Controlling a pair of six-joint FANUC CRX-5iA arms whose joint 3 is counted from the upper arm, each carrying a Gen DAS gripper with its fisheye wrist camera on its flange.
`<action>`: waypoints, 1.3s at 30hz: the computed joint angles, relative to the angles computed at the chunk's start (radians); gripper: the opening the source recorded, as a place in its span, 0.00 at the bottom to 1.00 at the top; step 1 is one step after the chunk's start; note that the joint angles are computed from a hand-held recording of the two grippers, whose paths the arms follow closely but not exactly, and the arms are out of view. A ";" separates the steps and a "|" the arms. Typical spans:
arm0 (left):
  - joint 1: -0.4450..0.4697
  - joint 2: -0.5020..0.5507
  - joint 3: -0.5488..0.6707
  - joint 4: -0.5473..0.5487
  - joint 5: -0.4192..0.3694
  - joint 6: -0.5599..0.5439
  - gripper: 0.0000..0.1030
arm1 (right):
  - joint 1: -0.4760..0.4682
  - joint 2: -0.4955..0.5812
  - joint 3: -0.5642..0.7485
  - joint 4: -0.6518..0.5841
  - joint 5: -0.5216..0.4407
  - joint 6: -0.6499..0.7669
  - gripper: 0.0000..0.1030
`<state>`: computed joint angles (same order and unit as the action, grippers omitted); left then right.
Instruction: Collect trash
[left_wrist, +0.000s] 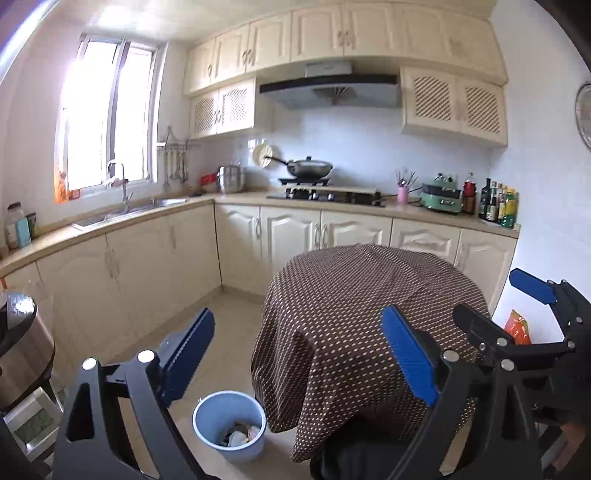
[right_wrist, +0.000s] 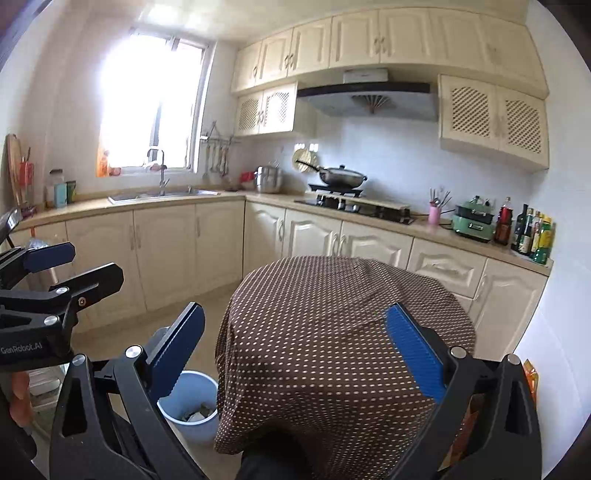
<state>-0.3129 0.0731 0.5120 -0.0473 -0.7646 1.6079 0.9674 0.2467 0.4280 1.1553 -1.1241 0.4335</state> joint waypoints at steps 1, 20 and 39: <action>-0.012 -0.003 0.005 -0.020 0.005 0.013 0.89 | 0.002 -0.020 -0.029 0.018 -0.001 -0.018 0.93; -0.091 -0.034 0.008 -0.129 0.029 0.093 0.90 | 0.015 -0.099 -0.134 0.110 -0.023 -0.124 0.93; -0.089 -0.041 0.008 -0.159 0.017 0.119 0.90 | 0.019 -0.105 -0.134 0.083 -0.022 -0.103 0.93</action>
<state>-0.4019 0.0324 0.5201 -0.2058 -0.7472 1.7270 0.9859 0.1415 0.2935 1.2385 -1.1465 0.3304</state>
